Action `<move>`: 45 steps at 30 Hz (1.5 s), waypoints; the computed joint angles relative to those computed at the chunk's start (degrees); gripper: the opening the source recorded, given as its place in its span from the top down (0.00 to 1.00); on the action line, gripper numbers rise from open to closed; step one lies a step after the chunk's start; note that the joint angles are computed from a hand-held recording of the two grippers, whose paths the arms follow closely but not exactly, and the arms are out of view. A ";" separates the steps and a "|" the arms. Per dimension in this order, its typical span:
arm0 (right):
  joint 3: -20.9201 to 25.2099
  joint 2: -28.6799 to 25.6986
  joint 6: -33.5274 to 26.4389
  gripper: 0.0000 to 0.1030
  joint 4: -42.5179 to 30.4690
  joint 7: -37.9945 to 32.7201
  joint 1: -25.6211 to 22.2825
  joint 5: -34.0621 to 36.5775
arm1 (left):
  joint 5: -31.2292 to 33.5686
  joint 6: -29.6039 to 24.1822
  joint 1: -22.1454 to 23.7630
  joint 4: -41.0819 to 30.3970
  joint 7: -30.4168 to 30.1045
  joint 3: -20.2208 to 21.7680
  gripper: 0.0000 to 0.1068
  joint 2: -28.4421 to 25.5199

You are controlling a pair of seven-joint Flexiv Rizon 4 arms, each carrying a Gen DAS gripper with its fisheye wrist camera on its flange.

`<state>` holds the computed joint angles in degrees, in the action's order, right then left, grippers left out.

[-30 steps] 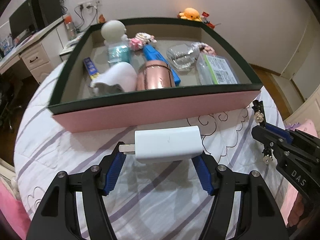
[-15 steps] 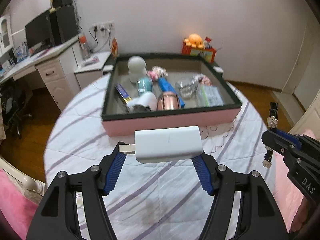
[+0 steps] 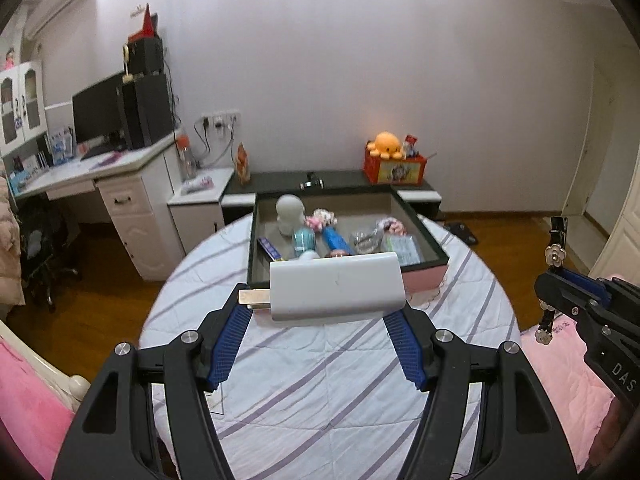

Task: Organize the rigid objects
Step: 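Lift the charger and hair clip and carry them over the pink box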

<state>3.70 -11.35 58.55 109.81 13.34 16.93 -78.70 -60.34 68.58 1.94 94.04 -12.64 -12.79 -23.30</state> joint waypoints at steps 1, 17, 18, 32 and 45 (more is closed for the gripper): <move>0.08 0.52 -0.56 0.82 0.30 0.63 0.19 -0.73 | -1.04 0.69 0.10 0.48 1.04 -0.38 0.37 0.45; 1.32 2.84 0.25 0.82 2.45 4.78 -1.23 -5.85 | -9.84 0.82 -2.38 3.54 8.53 2.04 0.37 3.79; 1.35 2.87 0.24 0.82 2.46 4.74 -1.29 -5.76 | -10.07 0.73 -2.37 3.46 8.57 2.04 0.37 3.75; 1.24 2.03 0.29 0.82 1.61 3.50 -1.37 -4.83 | -8.26 2.92 -2.75 1.32 6.21 1.87 0.37 1.57; -2.88 -5.12 4.64 0.82 -6.43 -5.29 -1.94 1.61 | 13.65 1.12 -2.47 -16.11 -12.07 1.39 0.37 -11.32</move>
<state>0.81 -16.46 63.19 103.39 8.05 14.99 -77.09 -46.70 69.70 -0.53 77.93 -24.72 -11.41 -34.62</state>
